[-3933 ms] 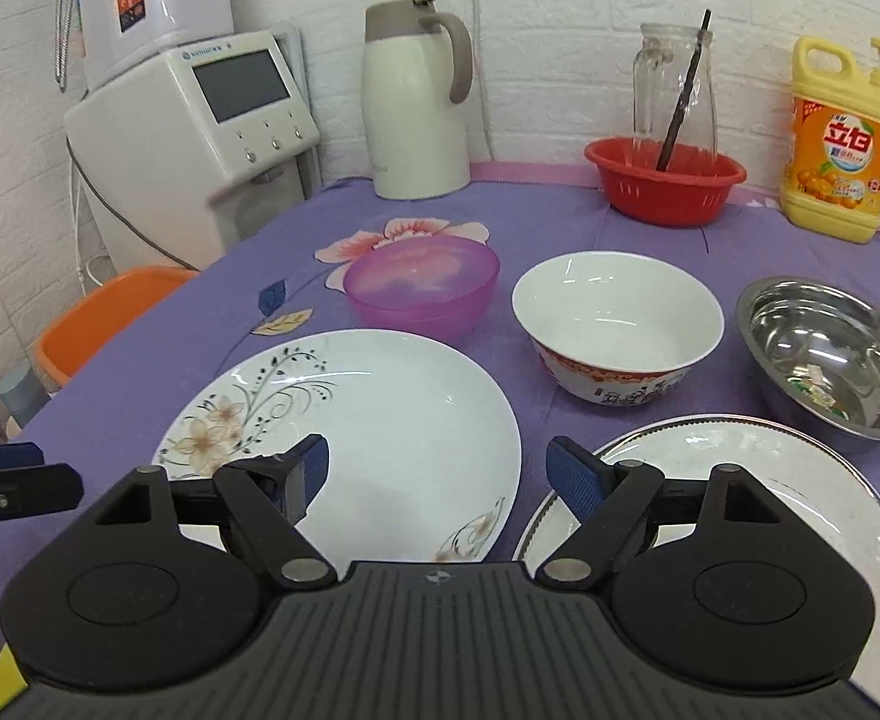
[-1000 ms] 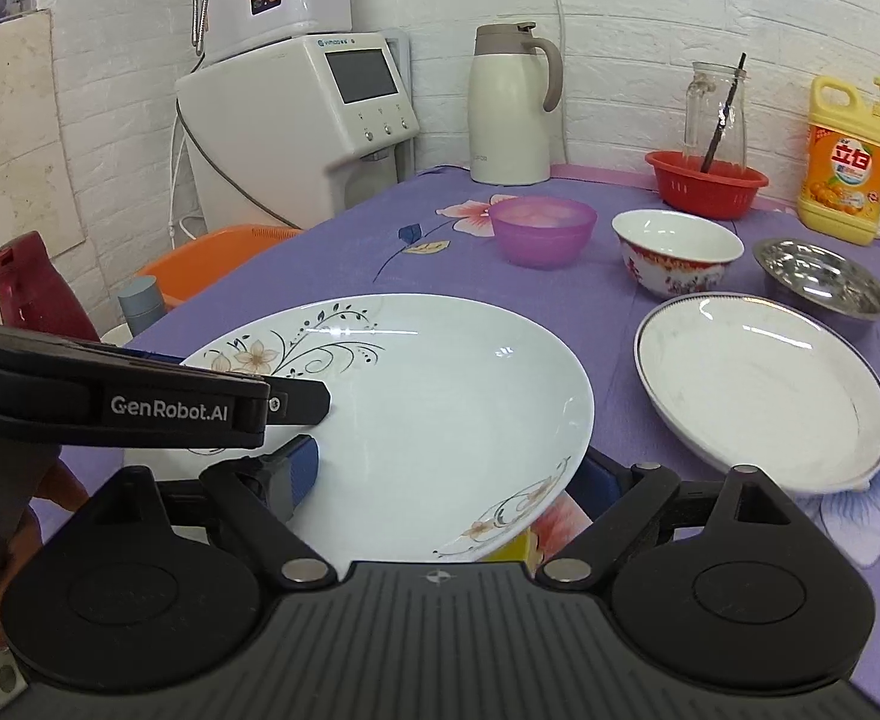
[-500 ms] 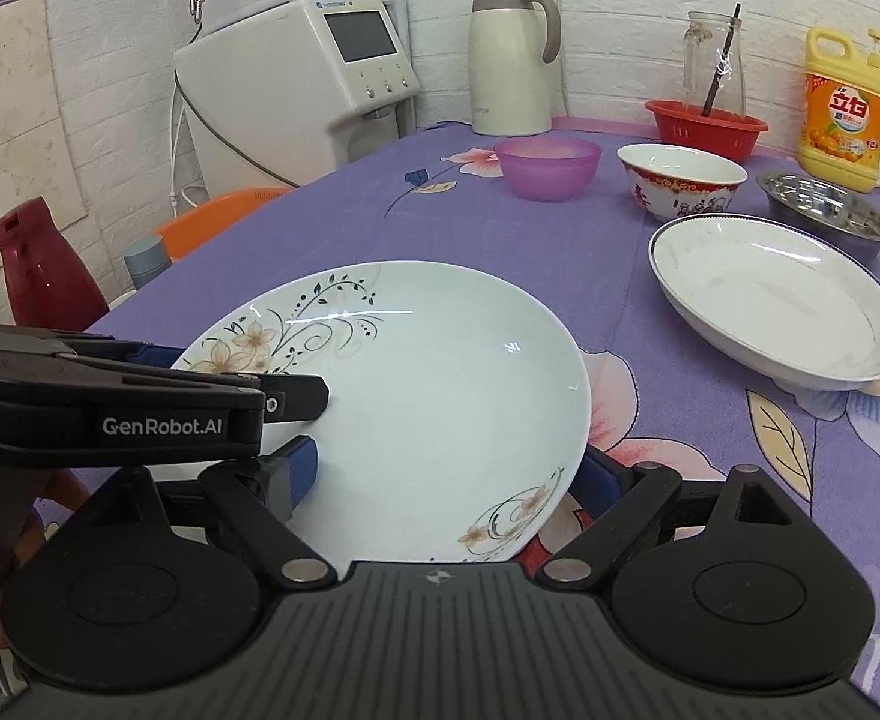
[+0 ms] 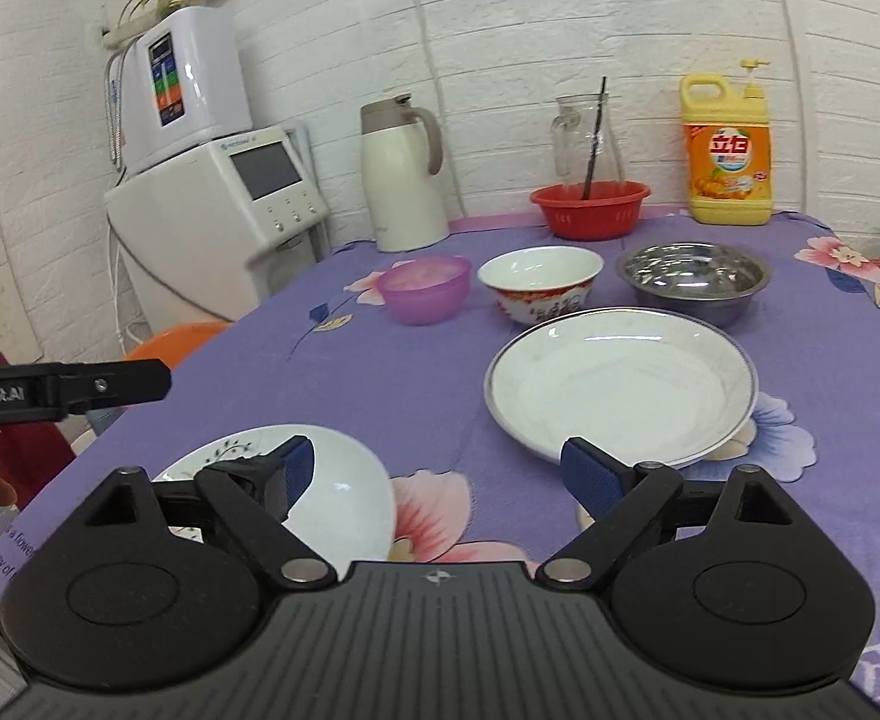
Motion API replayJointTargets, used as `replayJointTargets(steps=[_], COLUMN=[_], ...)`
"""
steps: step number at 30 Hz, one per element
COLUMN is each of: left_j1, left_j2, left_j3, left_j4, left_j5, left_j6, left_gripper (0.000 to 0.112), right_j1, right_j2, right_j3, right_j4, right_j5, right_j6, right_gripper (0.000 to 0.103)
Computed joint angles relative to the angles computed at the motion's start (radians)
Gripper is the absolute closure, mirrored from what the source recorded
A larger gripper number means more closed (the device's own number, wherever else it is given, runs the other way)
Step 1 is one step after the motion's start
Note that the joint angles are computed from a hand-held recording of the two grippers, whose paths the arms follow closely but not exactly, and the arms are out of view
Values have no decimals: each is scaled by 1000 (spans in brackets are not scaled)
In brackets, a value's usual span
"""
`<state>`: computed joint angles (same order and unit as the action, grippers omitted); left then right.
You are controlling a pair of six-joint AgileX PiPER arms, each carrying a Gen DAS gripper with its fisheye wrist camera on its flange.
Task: Organize plates and bowls
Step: 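Move both grippers to the white deep plate and grasp its rim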
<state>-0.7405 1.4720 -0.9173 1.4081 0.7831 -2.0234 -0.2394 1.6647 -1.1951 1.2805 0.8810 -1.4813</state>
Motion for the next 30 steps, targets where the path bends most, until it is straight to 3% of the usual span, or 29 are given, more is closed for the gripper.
replayJointTargets(steps=[6, 10, 14, 18, 30], left_j1=[126, 186, 224, 244, 280], left_j2=[174, 337, 497, 606, 728], left_j3=[-230, -430, -647, -811, -977], left_j4=[-90, -331, -594, -718, -879], left_j5=[-235, -301, -250, -183, -143], left_j6=[143, 397, 678, 824, 971], left_gripper=[24, 24, 24, 24, 24], right_j1=[-32, -5, 27, 60, 80], right_j2=[136, 278, 399, 475, 509], right_j3=[-188, -384, -548, -642, -656], right_j4=[-48, -173, -301, -411, -413], right_j5=[-84, -124, -122, -121, -121], right_j6=[94, 244, 371, 453, 438], right_gripper=[0, 0, 0, 0, 0])
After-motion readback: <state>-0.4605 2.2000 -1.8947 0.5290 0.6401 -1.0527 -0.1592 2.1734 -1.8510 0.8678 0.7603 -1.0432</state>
